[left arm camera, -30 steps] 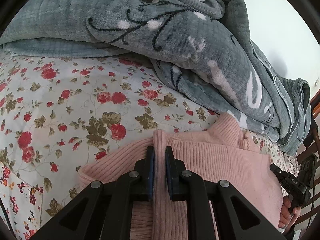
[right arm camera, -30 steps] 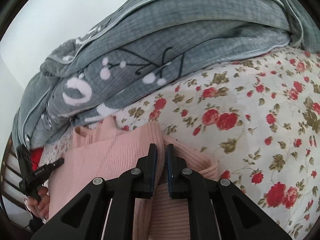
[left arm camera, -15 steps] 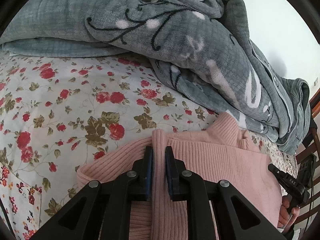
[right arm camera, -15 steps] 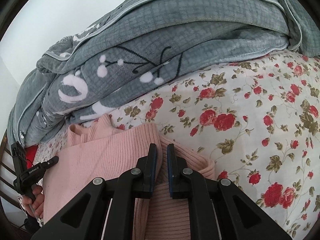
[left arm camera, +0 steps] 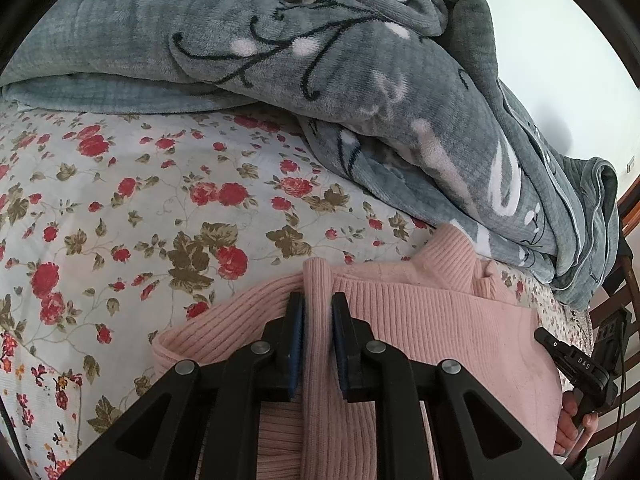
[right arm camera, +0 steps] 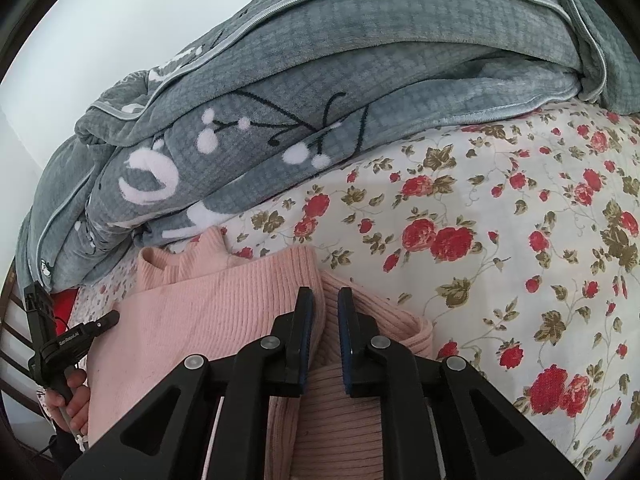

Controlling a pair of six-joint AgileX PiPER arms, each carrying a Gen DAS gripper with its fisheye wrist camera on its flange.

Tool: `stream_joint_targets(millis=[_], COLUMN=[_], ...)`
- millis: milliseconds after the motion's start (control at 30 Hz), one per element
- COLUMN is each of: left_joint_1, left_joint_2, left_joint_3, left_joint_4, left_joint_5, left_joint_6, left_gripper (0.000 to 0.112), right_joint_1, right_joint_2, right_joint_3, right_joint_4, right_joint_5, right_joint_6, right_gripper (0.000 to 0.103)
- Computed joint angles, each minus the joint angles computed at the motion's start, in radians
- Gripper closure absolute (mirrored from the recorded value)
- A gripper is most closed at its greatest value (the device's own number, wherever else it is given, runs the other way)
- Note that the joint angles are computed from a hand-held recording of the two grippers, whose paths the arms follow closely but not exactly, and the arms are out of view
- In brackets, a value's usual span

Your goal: Fold small clothes

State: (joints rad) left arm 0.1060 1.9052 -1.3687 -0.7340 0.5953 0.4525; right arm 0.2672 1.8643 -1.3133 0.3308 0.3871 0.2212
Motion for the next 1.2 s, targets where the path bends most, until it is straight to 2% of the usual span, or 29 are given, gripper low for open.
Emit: stream_joint_targets(millis=[967,1067,1167,1200], left_joint_1=[-0.004,-0.011,-0.013,-0.011], left_joint_2=[-0.003,-0.008,-0.021,-0.031], left_joint_3=[-0.001,0.004,0.019,0.03], left_joint_4=[-0.009,-0.004,-0.012,-0.024], left_joint_5=[0.004,-0.005,-0.025,-0.039], left_joint_6=[0.017,0.019,0.028,0.037], left_gripper=[0.092,0.089,0.085,0.081], right_joint_1=[-0.004,0.003,0.024,0.032], right_joint_2=[0.0,-0.005,-0.013,-0.016], right_joint_3=[0.003,0.003,0.001,-0.001], right_joint_4=[0.034,0.001,-0.097,-0.151], right_joint_5=[-0.001,-0.002,-0.009,-0.011], right_joint_6=[-0.034,-0.007,0.068,0.112], right_gripper=[0.087,0.086,0.079,0.076])
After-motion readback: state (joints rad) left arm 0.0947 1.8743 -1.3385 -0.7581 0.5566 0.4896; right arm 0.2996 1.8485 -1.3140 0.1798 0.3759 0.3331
